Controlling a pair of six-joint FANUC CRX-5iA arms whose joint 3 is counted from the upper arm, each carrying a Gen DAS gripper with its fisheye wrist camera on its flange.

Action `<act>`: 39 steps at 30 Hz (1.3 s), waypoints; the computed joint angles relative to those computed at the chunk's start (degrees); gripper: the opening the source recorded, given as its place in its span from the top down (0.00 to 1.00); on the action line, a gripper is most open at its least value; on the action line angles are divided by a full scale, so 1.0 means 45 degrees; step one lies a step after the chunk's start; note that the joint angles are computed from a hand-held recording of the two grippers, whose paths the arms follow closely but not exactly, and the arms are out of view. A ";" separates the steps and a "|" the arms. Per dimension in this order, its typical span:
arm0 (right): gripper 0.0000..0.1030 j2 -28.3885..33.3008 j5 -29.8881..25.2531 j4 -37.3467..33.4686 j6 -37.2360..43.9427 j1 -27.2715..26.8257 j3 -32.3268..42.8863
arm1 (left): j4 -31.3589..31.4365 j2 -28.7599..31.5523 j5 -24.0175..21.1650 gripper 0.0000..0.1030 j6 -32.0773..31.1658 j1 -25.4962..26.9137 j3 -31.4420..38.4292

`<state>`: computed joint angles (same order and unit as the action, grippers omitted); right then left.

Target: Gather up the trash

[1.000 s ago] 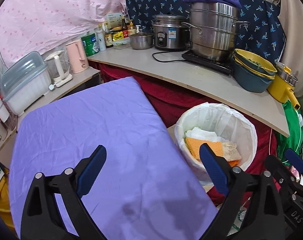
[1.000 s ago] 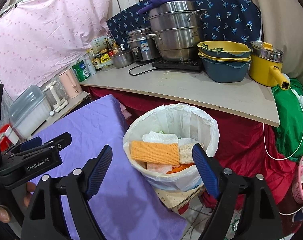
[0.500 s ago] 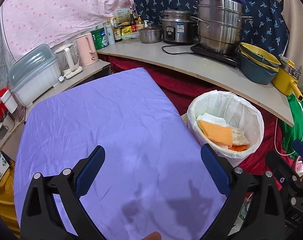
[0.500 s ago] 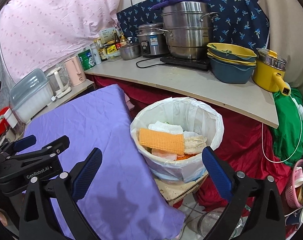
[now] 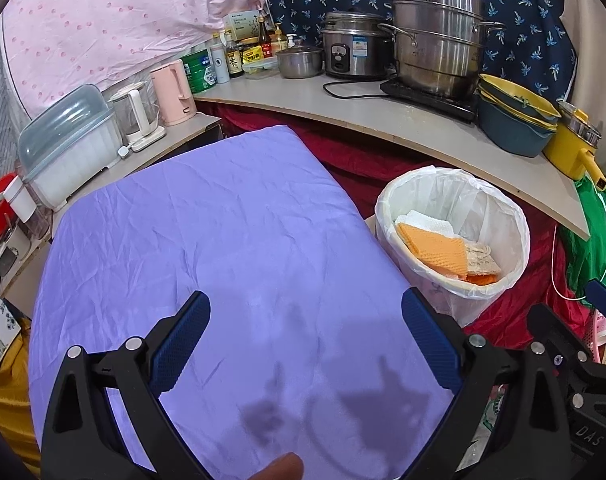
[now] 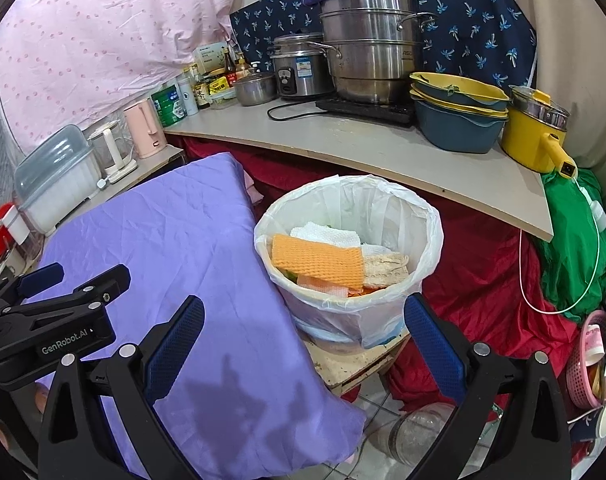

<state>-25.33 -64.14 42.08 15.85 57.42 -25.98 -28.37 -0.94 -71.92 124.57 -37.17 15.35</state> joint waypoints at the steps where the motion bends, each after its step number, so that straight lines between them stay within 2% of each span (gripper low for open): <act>1: 0.06 -0.0002 -0.0034 0.0018 -0.0046 0.0013 -0.0021 | -0.0019 0.0024 -0.0052 0.10 0.0005 -0.0008 0.0016; 21: 0.06 -0.0102 -0.0224 0.0046 -0.0246 0.0181 -0.0237 | 0.0516 0.0017 -0.0167 0.11 -0.0287 0.0076 -0.0229; 39: 0.06 -0.0105 -0.0182 0.0047 -0.0252 0.0150 -0.0253 | 0.0259 0.0062 -0.0183 0.11 -0.0156 -0.0065 -0.0161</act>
<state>-25.80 -64.97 42.30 14.72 58.10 -27.12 -27.20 -0.66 -72.75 123.87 -37.46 14.63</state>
